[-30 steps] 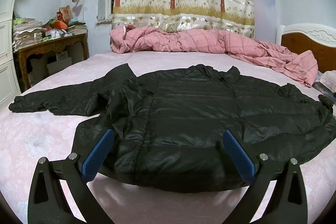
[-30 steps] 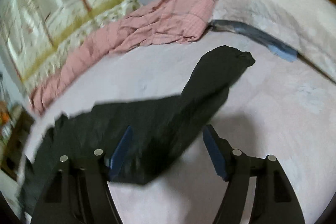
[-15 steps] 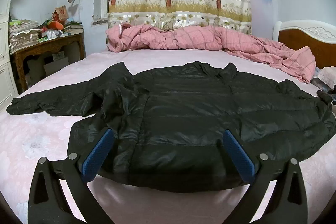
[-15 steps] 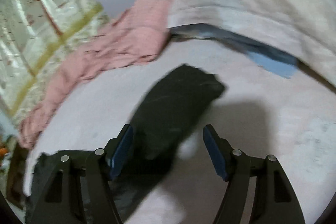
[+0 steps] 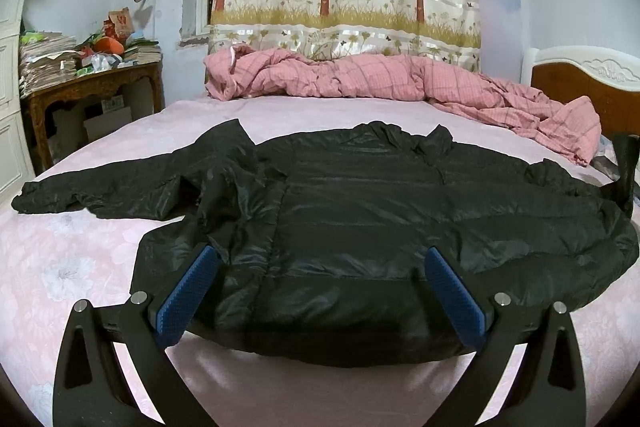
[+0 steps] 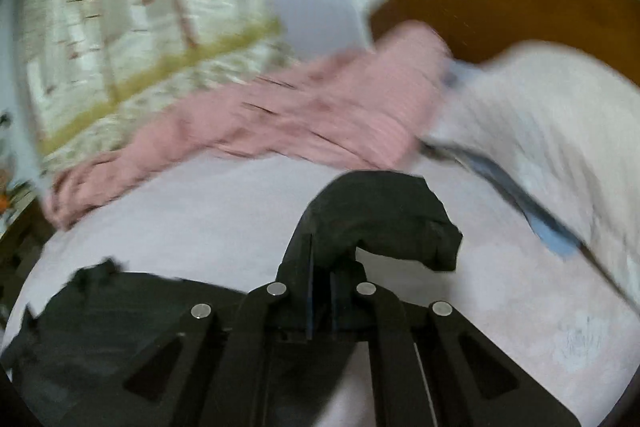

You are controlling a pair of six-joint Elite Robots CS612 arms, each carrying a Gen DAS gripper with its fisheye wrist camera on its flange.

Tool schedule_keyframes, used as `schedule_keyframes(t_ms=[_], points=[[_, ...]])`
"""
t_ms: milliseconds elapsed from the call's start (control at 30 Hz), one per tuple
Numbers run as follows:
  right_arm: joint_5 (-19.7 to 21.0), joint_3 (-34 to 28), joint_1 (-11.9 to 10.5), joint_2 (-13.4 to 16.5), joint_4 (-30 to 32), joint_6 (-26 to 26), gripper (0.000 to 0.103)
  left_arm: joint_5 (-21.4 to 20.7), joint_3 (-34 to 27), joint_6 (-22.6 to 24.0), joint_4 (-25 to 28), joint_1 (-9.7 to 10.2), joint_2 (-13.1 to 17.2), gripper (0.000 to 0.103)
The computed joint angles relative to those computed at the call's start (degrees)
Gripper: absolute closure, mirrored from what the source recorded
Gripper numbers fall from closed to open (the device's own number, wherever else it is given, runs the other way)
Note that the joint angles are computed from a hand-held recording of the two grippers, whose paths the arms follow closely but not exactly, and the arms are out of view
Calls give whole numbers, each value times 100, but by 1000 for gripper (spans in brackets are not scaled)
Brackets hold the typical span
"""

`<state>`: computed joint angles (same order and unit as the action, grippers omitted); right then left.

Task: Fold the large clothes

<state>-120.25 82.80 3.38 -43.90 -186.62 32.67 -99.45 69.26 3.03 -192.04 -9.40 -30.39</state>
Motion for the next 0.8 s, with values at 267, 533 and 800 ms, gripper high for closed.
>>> schedule_keyframes(t_ms=[267, 533, 800], points=[[-14, -1566, 742, 453, 111, -1230, 97, -5, -2, -17, -3, -1, 0, 0], [786, -4013, 1245, 1775, 1506, -1167, 97, -49, 14, -123, -53, 27, -9, 0], [2378, -5894, 1352, 3008, 3145, -921, 97, -98, 63, -266, -154, 68, -28, 0]])
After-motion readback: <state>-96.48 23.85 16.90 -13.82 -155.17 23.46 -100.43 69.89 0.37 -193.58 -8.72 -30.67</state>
